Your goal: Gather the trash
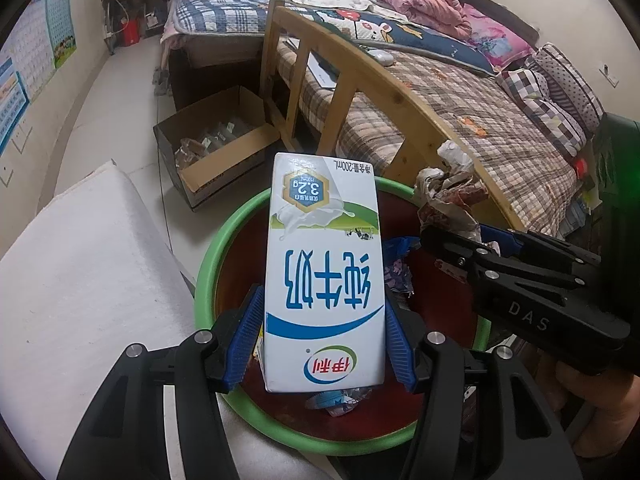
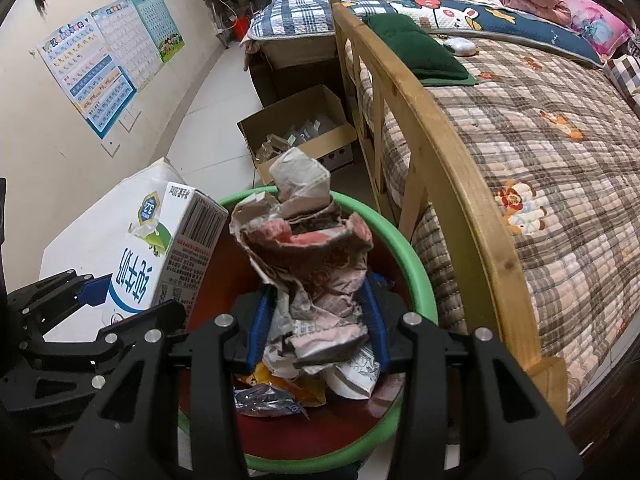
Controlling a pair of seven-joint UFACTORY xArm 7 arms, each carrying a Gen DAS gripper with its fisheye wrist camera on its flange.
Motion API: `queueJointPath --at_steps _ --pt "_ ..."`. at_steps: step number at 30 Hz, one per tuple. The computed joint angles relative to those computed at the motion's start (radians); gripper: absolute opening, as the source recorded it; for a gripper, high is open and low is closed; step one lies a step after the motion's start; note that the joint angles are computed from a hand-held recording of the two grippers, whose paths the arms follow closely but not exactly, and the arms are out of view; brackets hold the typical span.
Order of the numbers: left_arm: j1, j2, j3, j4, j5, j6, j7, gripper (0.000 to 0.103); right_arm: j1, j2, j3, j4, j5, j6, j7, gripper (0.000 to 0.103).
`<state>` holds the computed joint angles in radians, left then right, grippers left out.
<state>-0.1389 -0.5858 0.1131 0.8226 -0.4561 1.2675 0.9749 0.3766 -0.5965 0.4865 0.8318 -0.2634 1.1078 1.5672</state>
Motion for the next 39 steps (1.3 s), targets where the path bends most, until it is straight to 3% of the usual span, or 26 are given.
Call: queueJointPath --at_steps 26,27,29,30,31,34,39 --pt "0.044 -0.019 0.022 -0.026 0.052 0.028 0.023 0.055 0.050 0.054 0.020 0.026 0.014 0.017 0.065 0.042" --pt "0.045 -0.013 0.023 -0.020 0.051 0.031 0.023 0.057 0.050 0.056 0.019 0.028 0.012 0.020 0.067 0.044" --pt "0.048 -0.010 0.030 -0.015 0.036 0.027 0.021 0.082 0.051 0.065 0.020 0.039 0.008 0.027 0.070 0.054" --pt "0.049 -0.012 0.035 -0.014 0.028 0.026 0.025 0.086 0.049 0.068 0.023 0.047 0.002 0.035 0.075 0.066" --pt "0.049 -0.012 0.039 -0.012 0.024 0.029 0.028 0.088 0.046 0.073 0.030 0.059 -0.007 0.053 0.081 0.077" --pt "0.055 -0.010 0.041 -0.007 0.033 0.043 0.038 0.093 0.043 0.081 0.039 0.086 -0.028 0.096 0.097 0.093" --pt "0.084 -0.018 0.064 0.001 0.055 0.057 0.068 0.095 0.047 0.086 0.043 0.119 -0.045 0.121 0.104 0.098"
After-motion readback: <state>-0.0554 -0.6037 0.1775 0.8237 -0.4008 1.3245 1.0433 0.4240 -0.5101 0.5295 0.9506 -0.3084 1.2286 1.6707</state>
